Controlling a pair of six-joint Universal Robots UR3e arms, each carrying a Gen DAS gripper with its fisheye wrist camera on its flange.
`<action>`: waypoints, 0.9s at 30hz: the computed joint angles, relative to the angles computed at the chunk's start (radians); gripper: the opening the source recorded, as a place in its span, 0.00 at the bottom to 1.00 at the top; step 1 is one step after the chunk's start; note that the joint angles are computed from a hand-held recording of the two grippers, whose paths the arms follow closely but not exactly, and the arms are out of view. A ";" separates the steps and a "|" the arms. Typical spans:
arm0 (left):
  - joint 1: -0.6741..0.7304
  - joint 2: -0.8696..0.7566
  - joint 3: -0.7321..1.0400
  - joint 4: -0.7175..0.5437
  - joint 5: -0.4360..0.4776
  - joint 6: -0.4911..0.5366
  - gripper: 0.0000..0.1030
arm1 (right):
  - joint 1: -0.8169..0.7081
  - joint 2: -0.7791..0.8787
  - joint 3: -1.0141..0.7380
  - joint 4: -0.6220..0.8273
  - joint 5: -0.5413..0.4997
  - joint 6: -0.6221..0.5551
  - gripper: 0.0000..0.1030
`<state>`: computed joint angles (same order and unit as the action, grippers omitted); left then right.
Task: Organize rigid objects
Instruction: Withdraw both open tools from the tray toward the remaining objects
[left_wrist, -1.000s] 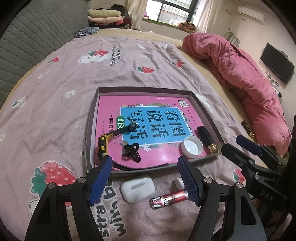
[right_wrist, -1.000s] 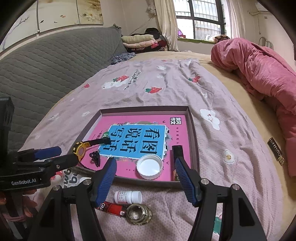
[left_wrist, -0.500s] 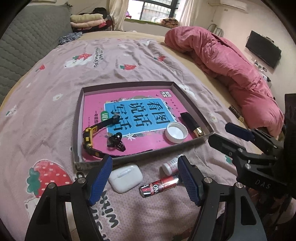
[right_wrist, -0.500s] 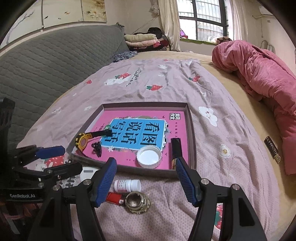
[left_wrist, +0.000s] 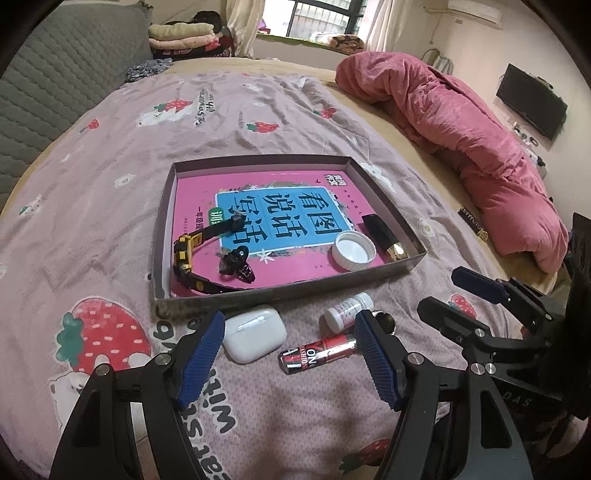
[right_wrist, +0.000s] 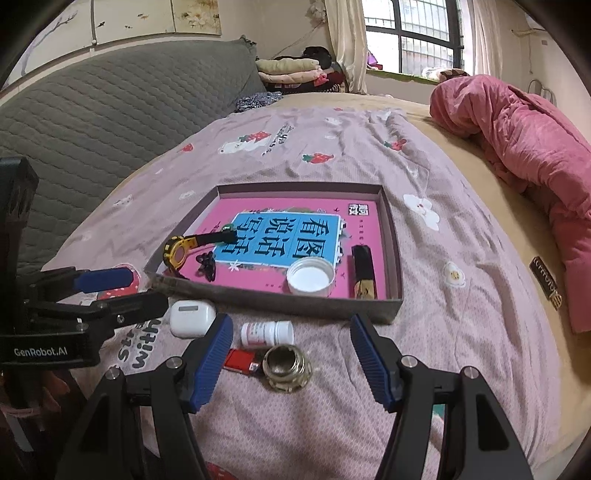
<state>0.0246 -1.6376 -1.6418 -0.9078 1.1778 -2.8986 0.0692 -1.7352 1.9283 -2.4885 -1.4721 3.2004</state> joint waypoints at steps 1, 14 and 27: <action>0.002 0.002 -0.001 -0.002 0.000 0.002 0.72 | 0.004 -0.003 0.005 0.000 -0.001 0.000 0.64; 0.013 0.058 -0.094 -0.003 0.008 0.070 0.72 | 0.053 -0.030 0.067 0.019 -0.010 -0.018 0.64; -0.056 0.029 -0.152 0.066 0.029 0.236 0.72 | 0.062 -0.035 0.111 0.024 -0.024 -0.044 0.64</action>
<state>-0.0315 -1.6083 -1.7942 -0.8417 1.2072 -2.6628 0.1314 -1.7703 2.0391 -2.4645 -1.4963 3.1561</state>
